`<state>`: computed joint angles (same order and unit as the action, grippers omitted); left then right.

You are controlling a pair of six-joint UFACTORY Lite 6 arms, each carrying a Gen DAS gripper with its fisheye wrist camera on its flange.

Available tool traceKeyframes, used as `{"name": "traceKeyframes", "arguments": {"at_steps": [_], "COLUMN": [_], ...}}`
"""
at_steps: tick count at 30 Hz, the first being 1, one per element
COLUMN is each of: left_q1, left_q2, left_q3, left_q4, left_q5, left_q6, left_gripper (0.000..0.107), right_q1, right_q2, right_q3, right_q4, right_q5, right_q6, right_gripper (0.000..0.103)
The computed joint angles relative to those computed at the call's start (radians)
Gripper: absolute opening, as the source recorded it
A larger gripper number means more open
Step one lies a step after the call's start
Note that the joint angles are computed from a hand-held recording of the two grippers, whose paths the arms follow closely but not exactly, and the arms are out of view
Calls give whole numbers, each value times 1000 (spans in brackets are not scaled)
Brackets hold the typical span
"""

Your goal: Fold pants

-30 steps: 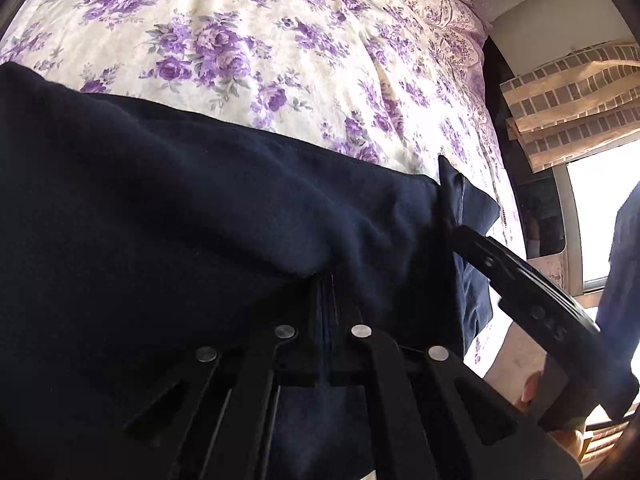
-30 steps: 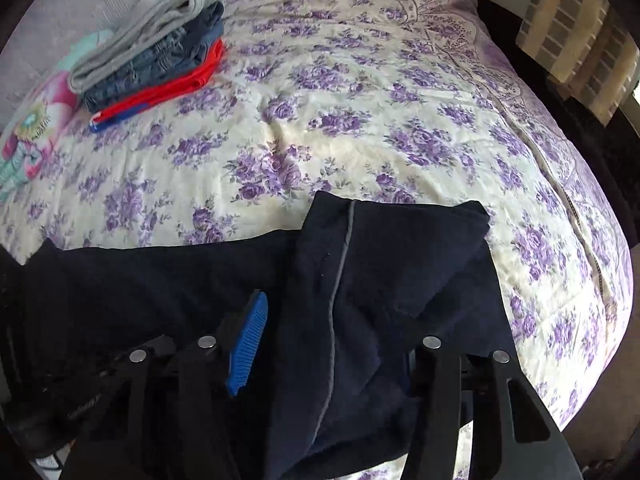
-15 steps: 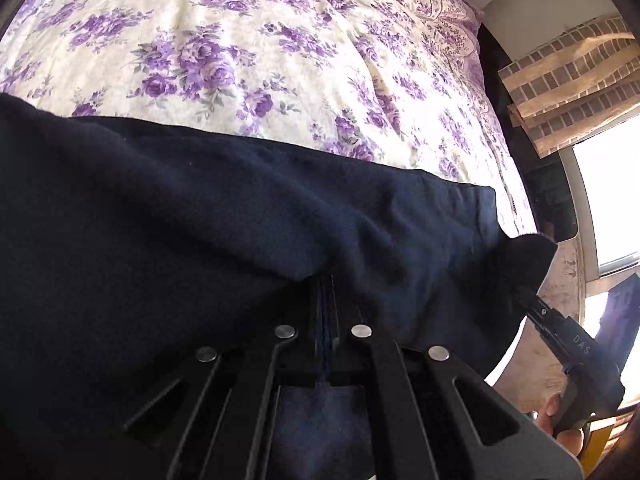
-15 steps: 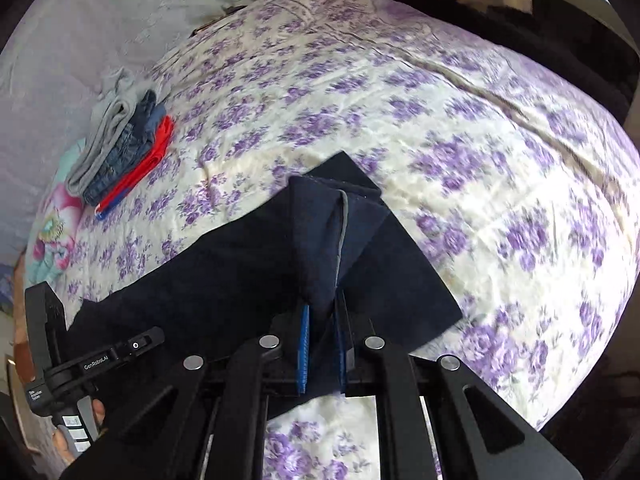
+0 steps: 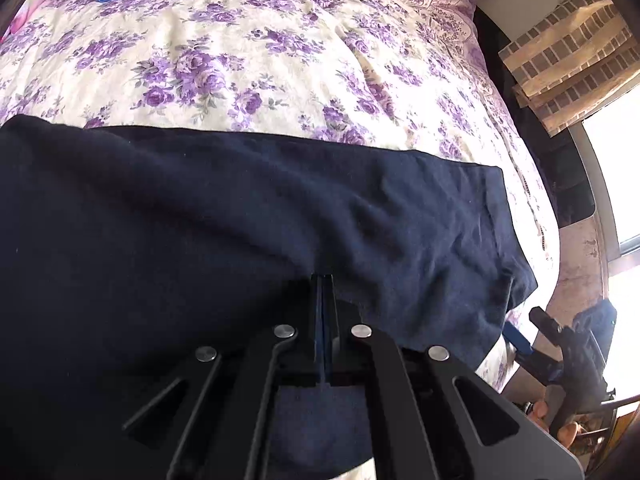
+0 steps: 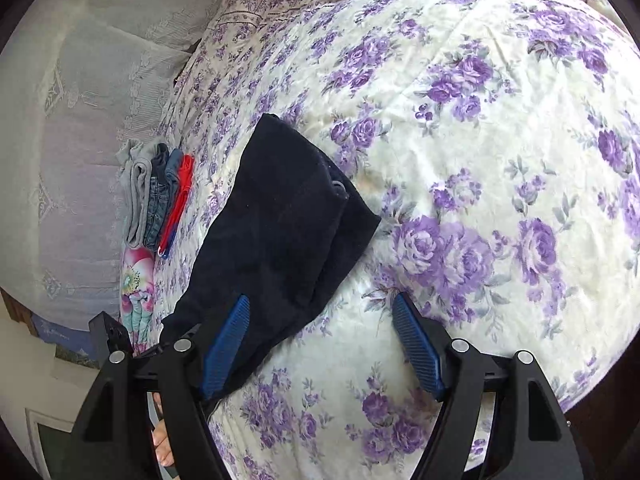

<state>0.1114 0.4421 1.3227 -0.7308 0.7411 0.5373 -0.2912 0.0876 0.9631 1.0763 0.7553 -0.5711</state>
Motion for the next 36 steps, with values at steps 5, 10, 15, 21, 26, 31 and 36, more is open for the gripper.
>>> {"name": "traceKeyframes", "arguments": {"at_steps": [5,10,15,21,26,31,36], "left_q1": [44,116,114,357,640,779,785], "left_q2": [-190,-310,-375,-495,-504,-417,-257], "left_q3": [-235,-408,-459,-503,-457,-418,-379], "left_q4": [-59,-119,-112,-119,-66,-45,-5], "left_q5": [-19,1,-15,140,214,241,173], "left_q6": [126,227,237,349,421,463,461], "left_gripper": [1,1,1,1,1,1,1], "right_q1": [64,175,384,674,922,1071,1119], "right_q2": [151,141,80,136,313,576,611], "right_q3": [131,181,282,562,796,1027,930], "right_q4": [128,-12,-535,-984,-1080,-1098,-1147], "right_q5": [-31,-202,-331,-165,-7,120,32], "right_q6": [-103,23,384,597,500,482,543], "right_gripper": [71,20,20,20,20,20,30]}}
